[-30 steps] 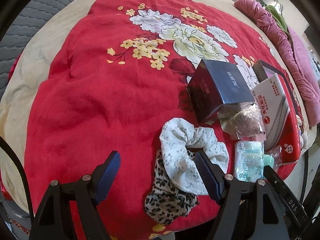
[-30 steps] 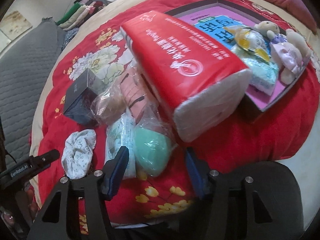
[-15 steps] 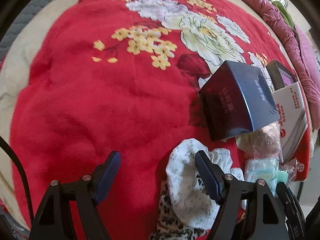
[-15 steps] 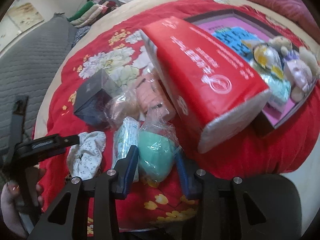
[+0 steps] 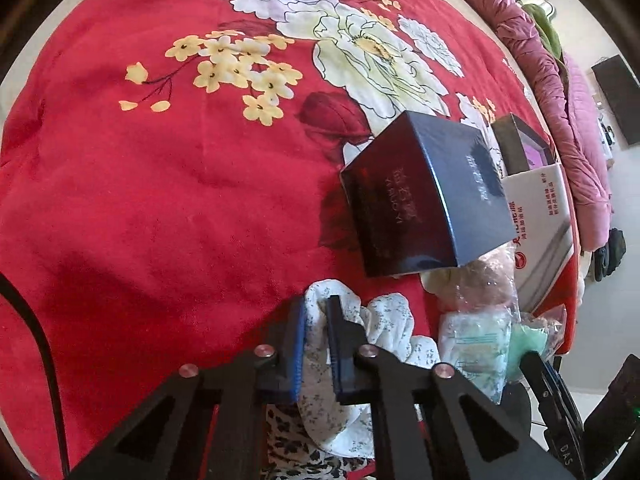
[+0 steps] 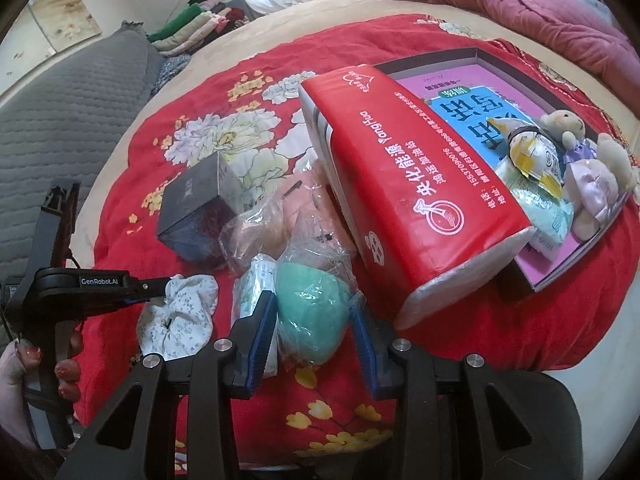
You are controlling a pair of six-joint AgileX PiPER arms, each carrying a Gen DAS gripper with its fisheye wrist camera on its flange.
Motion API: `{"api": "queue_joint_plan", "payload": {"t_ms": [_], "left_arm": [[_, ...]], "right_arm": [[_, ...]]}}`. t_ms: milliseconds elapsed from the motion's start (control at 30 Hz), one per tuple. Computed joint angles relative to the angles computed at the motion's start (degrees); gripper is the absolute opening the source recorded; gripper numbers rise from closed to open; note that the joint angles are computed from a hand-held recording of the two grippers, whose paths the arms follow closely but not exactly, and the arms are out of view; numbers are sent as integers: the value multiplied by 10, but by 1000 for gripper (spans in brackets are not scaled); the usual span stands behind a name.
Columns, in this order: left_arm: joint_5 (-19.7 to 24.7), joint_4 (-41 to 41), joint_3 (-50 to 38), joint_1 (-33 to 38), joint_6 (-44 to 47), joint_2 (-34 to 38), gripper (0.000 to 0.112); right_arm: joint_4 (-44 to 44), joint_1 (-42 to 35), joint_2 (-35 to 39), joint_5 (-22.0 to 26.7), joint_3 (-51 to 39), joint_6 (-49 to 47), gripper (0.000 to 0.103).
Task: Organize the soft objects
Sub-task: 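Grasp the white floral scrunchie with the left tool while the right grasps the green bagged item, then carry the scrunchie and the green bagged item in both tools over the book box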
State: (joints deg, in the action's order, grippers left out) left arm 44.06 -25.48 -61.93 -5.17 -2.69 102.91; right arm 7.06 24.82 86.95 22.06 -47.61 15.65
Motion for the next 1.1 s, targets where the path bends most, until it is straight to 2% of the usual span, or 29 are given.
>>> {"api": "queue_joint_plan", "payload": {"t_ms": [133, 333, 500, 733, 1000, 1100], "left_arm": [[-5, -16, 11, 3, 15, -22, 5], [-15, 10, 14, -11, -17, -72, 5], [-9, 51, 5, -27, -55, -118, 5], [22, 112, -44, -64, -108, -166, 5], [62, 175, -128, -127, -181, -167, 5], [69, 195, -158, -156, -209, -161, 5]], "right_arm": [[-39, 7, -14, 2, -1, 24, 38], [-87, 14, -39, 0, 1, 49, 38], [-48, 4, -58, -4, 2, 0, 38], [-53, 0, -92, -1, -4, -10, 38], [-76, -23, -142, 13, -17, -27, 38], [-21, -53, -159, 24, -29, -95, 38]]}}
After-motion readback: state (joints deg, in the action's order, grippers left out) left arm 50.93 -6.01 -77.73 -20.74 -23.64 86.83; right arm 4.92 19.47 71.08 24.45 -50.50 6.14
